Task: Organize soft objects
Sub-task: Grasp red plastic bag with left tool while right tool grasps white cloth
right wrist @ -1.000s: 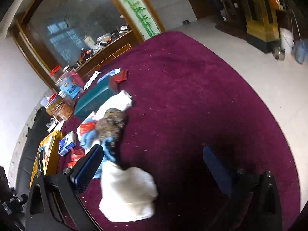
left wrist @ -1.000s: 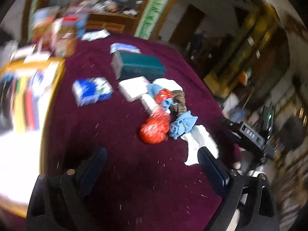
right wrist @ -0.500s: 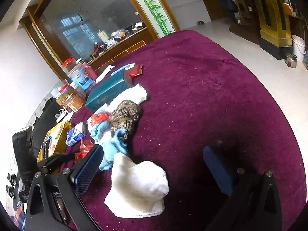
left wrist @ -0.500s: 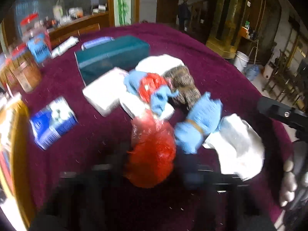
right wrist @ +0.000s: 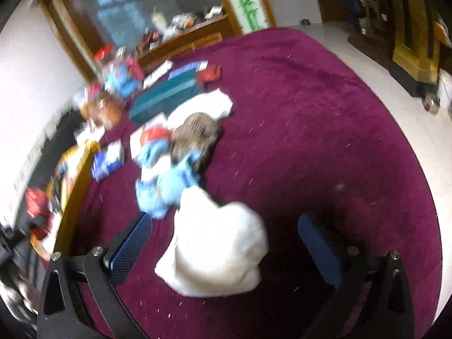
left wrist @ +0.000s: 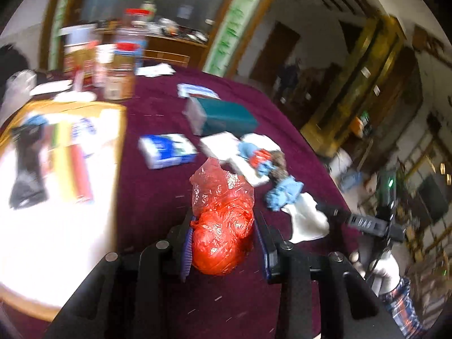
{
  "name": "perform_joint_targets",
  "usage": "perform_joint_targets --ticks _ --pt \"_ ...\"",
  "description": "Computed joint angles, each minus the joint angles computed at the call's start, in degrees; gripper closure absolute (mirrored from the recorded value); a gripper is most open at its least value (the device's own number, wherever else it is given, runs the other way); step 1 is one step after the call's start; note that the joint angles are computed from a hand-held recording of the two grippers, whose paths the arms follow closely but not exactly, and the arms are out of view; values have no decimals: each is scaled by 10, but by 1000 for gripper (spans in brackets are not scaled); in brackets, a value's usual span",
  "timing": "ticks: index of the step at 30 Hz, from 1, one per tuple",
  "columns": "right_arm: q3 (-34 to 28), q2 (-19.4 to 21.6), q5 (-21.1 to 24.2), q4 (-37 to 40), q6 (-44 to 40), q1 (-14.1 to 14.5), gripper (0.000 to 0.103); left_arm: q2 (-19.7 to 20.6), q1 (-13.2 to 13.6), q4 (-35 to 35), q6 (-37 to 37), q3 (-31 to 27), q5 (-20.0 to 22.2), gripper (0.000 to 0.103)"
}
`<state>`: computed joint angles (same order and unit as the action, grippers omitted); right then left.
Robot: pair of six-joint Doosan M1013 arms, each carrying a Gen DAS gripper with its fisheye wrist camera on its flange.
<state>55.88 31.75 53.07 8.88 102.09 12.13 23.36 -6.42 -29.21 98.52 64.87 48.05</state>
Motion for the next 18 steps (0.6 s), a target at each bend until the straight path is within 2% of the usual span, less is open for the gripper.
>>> perform_joint_targets --ticks 1,3,4,5,6,7,8,11,14,18 --pt "-12 7 22 -26 3 8 0 -5 5 0 -9 6 -6 65" --pt "-36 22 60 -95 14 26 19 -18 18 -5 -21 28 -24 65" --pt "-40 26 70 -131 24 34 55 -24 23 -7 -24 37 -33 65" --pt "-44 28 77 -137 25 36 69 -29 27 -6 -29 46 -43 65" --pt "-45 28 82 -150 35 38 70 -35 32 -1 -36 56 -51 65" --pt "-37 23 72 -149 38 38 77 -38 37 6 -43 62 -56 65" --pt "-31 18 64 -138 35 36 80 -41 42 14 -53 67 -60 65" --pt "-12 0 47 -136 40 34 80 -46 59 56 -102 78 -64 65" --pt "-5 -15 32 -134 37 35 80 -35 73 117 -160 64 -43 64" --pt "-20 -19 21 -102 7 42 80 -4 77 211 -218 19 6 64"
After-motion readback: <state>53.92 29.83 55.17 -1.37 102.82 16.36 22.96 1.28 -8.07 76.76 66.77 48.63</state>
